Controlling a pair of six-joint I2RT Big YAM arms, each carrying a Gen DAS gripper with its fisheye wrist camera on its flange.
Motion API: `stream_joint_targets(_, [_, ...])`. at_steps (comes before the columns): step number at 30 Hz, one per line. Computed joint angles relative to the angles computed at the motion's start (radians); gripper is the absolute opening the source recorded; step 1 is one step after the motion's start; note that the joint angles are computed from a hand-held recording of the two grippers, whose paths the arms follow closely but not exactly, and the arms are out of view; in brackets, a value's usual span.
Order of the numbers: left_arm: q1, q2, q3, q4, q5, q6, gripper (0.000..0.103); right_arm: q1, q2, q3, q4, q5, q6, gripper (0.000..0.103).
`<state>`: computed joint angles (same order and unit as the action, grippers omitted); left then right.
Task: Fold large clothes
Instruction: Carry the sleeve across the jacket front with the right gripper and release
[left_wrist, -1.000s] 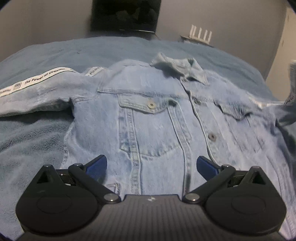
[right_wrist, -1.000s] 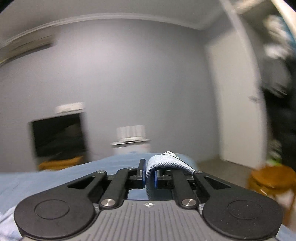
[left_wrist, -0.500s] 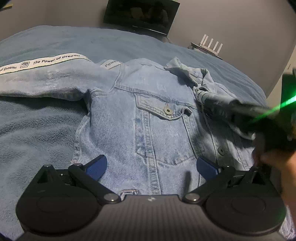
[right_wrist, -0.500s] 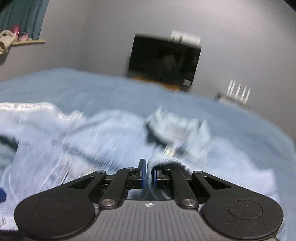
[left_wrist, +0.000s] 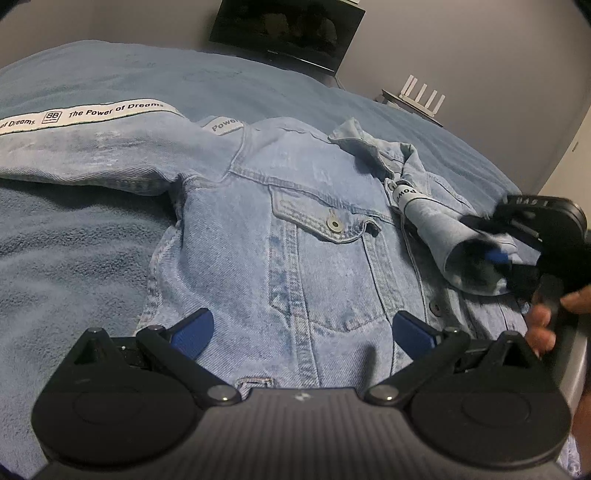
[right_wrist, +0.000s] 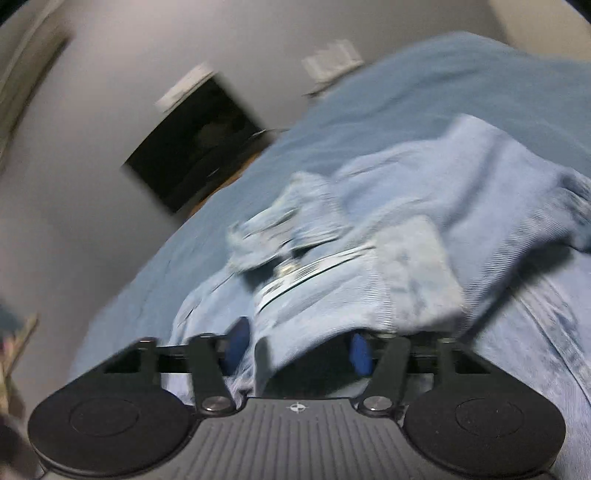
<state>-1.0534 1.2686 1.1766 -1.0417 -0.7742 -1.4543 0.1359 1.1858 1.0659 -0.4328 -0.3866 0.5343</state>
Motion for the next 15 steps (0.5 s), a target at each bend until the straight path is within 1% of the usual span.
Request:
stream_joint_targets(1, [0.000, 0.001, 0.001, -0.003, -0.002, 0.000, 0.103, 0.001, -0.001, 0.003, 0.011, 0.009, -0.004, 0.019])
stream_joint_targets(2, [-0.002, 0.001, 0.002, -0.005, -0.004, 0.000, 0.103, 0.019, 0.004, 0.003, 0.039, 0.025, -0.028, 0.013])
stream_joint_targets(3, [-0.003, 0.001, 0.002, -0.007, -0.006, 0.000, 0.103, 0.036, -0.004, 0.004, 0.048, 0.045, -0.070, 0.012])
stream_joint_targets(5, [-0.002, 0.001, 0.003, -0.011, -0.008, 0.000, 0.103, 0.079, -0.032, 0.003, 0.065, 0.065, -0.194, 0.012])
stream_joint_targets(7, [-0.002, 0.000, 0.002, -0.008, -0.007, -0.001, 0.103, 0.119, -0.033, 0.020, 0.058, 0.047, -0.279, 0.012])
stream_joint_targets(8, [-0.001, -0.001, 0.001, -0.007, -0.006, -0.002, 0.103, 0.135, -0.030, 0.033, 0.041, 0.022, -0.315, 0.013])
stream_joint_targets(9, [0.001, -0.001, 0.001, -0.007, -0.003, -0.002, 0.103, 0.147, -0.026, 0.044, 0.017, -0.015, -0.350, 0.017])
stream_joint_targets(10, [0.001, -0.001, 0.000, -0.007, -0.002, 0.000, 0.103, 0.156, -0.016, 0.056, -0.010, -0.067, -0.388, 0.023])
stream_joint_targets(11, [0.001, -0.002, 0.000, -0.007, -0.002, 0.000, 0.103, 0.162, -0.004, 0.071, -0.045, -0.114, -0.423, 0.028])
stream_joint_targets(12, [0.002, -0.003, -0.001, -0.006, -0.001, 0.002, 0.103, 0.167, 0.004, 0.084, -0.082, -0.146, -0.457, 0.035])
stream_joint_targets(14, [0.004, -0.005, -0.004, -0.005, 0.000, 0.006, 0.103, 0.169, -0.004, 0.080, -0.084, -0.161, -0.484, 0.046])
stream_joint_targets(15, [0.005, -0.006, -0.005, -0.005, 0.001, 0.006, 0.103, 0.163, -0.014, 0.072, -0.073, -0.164, -0.476, 0.058])
